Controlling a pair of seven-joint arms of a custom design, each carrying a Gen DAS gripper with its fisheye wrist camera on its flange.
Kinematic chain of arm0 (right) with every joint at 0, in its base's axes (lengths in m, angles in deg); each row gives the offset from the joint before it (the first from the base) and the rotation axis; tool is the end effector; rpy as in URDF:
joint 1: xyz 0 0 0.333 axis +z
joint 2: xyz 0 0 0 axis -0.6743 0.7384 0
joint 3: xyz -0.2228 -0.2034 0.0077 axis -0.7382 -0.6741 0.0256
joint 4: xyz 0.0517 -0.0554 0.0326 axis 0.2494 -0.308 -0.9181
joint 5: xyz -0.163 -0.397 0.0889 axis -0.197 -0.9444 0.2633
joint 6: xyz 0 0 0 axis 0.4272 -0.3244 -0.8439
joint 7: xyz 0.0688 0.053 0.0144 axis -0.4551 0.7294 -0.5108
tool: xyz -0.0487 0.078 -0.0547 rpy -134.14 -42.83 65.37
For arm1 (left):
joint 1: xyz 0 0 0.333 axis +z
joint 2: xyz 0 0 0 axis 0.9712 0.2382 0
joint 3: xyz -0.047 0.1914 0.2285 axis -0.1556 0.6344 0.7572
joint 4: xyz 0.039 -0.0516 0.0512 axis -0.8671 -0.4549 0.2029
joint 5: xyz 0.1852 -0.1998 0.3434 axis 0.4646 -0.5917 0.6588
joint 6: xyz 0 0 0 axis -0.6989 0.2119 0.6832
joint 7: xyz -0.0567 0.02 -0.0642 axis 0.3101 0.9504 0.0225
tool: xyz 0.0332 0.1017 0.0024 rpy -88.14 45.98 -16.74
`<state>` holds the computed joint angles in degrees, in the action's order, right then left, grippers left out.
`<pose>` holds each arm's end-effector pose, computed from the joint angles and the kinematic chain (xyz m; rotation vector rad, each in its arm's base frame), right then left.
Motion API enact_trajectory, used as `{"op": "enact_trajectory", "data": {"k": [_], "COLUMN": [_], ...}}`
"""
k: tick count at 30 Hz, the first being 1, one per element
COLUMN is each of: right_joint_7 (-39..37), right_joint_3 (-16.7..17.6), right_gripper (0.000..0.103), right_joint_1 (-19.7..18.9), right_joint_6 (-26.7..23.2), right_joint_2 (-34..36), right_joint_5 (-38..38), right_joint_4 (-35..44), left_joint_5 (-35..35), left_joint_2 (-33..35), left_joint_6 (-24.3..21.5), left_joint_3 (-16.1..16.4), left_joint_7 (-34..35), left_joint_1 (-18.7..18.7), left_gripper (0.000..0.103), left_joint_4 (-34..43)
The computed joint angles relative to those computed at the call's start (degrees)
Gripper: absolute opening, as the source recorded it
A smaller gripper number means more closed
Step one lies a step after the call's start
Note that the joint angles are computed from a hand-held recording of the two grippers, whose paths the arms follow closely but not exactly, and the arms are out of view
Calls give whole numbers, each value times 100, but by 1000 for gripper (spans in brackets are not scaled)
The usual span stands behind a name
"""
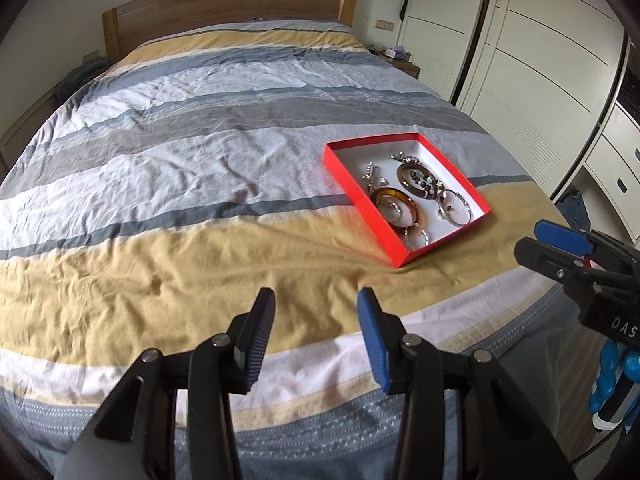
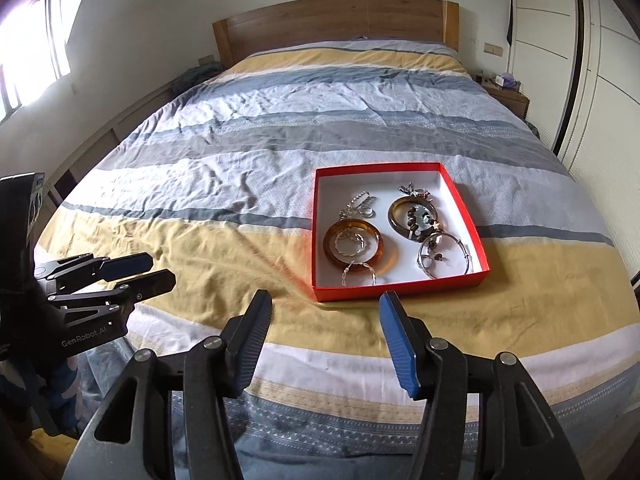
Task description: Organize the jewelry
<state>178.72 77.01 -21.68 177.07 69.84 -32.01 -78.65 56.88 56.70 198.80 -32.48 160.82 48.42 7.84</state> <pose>0.4723 0.2919 0.6321 -1.6748 1.8614 -0.5904 0.5606 -0.4694 0.6181 -1.4455 2.3638 -0.8946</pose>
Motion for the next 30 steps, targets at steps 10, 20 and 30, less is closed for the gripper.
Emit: {"op": "enact_trajectory", "data": {"k": [10, 20, 30], "right_joint_7": [868, 1187, 1172], "right_joint_3": [543, 811, 940], "right_gripper": [76, 83, 84], "right_joint_1": [63, 370, 565], "right_joint_6": [-629, -1029, -1125], "right_joint_2": [-168, -275, -295], "right_joint_5": [-903, -1403, -1623], "right_joint_4": [315, 437, 535], "left_joint_5": [654, 941, 564], "left_joint_2": [-1467, -2673, -3505], "left_joint_6": [371, 828, 1217], "left_joint_3": [-53, -380, -545], "left_joint_7": [-870, -1438, -1436], "left_joint_1": [345, 893, 1248], "left_gripper": [41, 41, 41], "left_joint_4": [-1569, -2829, -3652]}}
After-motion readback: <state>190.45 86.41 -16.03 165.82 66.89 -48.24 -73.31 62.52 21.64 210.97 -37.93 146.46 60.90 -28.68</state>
